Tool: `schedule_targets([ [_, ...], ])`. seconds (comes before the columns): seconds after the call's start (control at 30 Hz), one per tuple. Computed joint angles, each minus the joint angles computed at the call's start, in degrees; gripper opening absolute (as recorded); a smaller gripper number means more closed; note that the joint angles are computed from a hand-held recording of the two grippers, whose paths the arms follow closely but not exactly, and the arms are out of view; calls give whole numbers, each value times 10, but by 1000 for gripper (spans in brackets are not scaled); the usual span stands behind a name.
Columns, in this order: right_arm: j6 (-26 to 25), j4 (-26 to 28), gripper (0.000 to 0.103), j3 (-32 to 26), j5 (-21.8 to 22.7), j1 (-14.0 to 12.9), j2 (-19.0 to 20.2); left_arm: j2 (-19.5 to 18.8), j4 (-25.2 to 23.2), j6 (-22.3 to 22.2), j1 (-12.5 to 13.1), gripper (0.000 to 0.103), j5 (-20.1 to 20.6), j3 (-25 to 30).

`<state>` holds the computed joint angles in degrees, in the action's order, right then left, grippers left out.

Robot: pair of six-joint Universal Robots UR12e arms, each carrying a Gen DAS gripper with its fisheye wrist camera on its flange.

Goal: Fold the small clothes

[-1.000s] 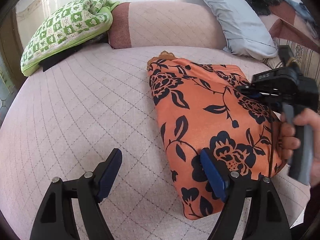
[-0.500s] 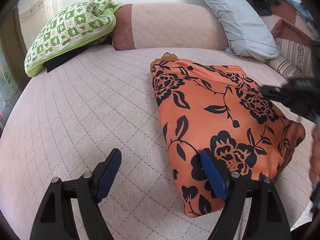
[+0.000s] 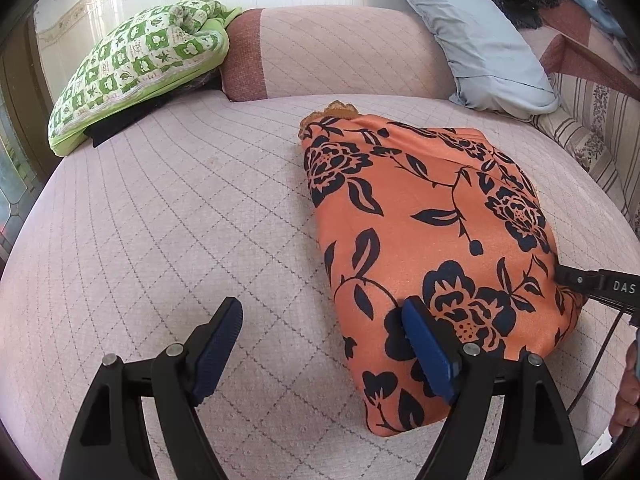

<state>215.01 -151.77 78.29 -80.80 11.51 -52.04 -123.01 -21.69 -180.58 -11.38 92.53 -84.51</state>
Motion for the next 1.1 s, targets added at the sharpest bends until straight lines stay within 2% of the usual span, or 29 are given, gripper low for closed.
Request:
schedule_targets([
  [0.2,16,-5,10,3,18,-4,-2,4,-6,-19,6,85,-17,-2],
  [0.3,29,-31,10,11,11,-4,-11,12,19,-30,10,85,-29,-12],
  [0.4,3,-76,10,12,-34,6,-16,15,53,-32,12,85,-36,-18],
  [0.5,-28,-105,10,2,-5,9,-8,10,38,-33,11,85,-38,-9],
  [0.57,-39,-91,10,-12,18,10,1,5,13,-31,9,85,-35,1],
  [0.63,-51,-30,10,-38,20,14,12,-3,-24,-18,4,85,-12,14],
  [0.67,-49,9,10,-52,23,15,21,-4,-30,-15,3,85,-8,15],
  [0.7,-41,25,11,-58,35,13,26,-5,-30,-17,3,86,-8,15],
  [0.77,-13,5,10,-53,54,8,30,-6,-32,-17,3,86,-6,17],
  [0.87,-15,9,10,-54,62,6,29,-5,-34,-20,2,87,-4,17],
  [1.0,5,-15,10,-56,71,2,27,-3,-30,-38,2,87,-1,18],
  [1.1,15,-20,12,-88,119,-2,45,-2,-40,-50,1,87,13,20],
])
